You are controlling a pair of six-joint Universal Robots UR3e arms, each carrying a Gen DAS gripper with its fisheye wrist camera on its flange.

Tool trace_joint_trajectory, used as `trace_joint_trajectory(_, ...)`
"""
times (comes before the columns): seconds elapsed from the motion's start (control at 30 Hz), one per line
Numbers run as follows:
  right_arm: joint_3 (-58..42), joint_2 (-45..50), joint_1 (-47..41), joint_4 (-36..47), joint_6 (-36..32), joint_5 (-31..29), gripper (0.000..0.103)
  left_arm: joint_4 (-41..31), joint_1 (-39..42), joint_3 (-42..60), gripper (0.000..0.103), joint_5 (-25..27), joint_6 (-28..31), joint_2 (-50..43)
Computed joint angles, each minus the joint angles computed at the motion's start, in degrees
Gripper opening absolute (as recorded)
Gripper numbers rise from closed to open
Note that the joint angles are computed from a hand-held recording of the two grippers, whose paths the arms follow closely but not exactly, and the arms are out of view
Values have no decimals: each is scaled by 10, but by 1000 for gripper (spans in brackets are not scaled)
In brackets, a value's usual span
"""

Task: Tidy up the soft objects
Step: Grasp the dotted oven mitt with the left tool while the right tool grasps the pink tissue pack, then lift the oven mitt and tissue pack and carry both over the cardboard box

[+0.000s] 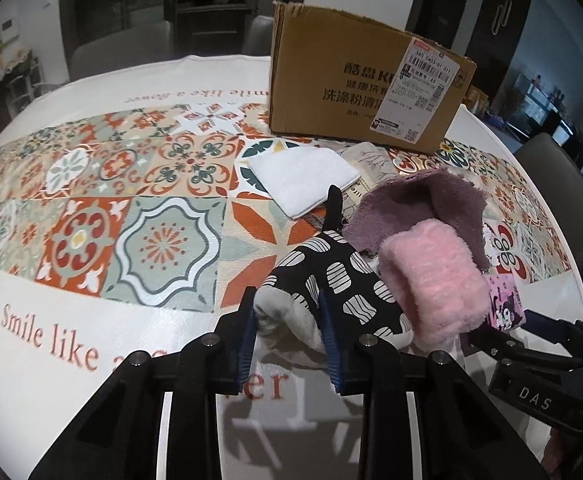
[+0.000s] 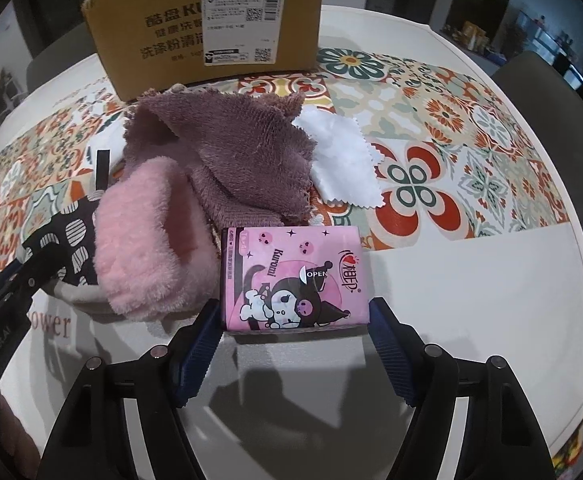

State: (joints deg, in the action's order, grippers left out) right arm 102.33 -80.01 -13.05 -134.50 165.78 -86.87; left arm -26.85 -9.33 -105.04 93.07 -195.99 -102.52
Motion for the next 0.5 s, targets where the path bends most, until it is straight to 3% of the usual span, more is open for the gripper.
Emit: trace_joint_trajectory(0.5,16,-80,-57,34,-97,89,73,-17,-79,12,28,123,-57,55)
